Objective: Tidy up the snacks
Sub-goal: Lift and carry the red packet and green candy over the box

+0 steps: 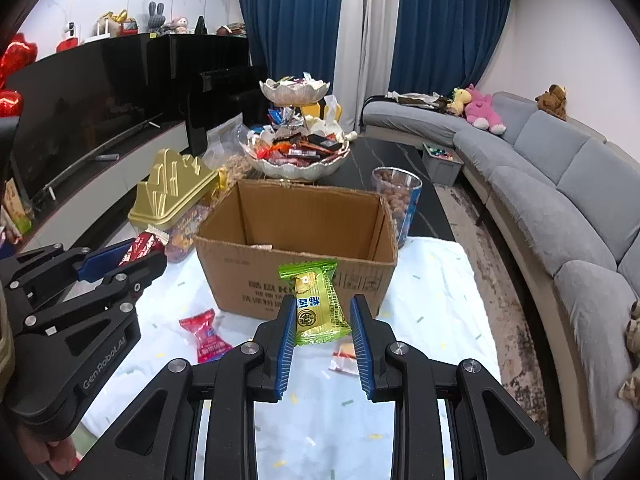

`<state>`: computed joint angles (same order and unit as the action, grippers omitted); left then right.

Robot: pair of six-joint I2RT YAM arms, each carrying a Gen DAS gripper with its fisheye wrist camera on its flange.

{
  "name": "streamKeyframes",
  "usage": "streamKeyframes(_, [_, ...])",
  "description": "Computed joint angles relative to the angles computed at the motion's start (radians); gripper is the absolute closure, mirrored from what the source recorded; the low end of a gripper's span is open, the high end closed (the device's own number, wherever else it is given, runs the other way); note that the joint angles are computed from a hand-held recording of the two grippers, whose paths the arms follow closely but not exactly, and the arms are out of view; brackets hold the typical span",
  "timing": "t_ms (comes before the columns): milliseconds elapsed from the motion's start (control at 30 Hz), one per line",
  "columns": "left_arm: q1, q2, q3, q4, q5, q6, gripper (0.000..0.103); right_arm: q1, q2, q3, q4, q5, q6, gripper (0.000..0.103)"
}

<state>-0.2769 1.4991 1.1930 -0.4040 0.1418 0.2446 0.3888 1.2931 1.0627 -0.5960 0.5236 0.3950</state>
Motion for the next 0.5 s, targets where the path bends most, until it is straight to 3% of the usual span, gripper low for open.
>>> streamKeyframes(500, [-0.016, 0.121, 0.195, -0.036, -0.002, -0.032, 0.081, -0.075, 0.075, 0.114, 0.037, -0.013, -0.064, 0.075])
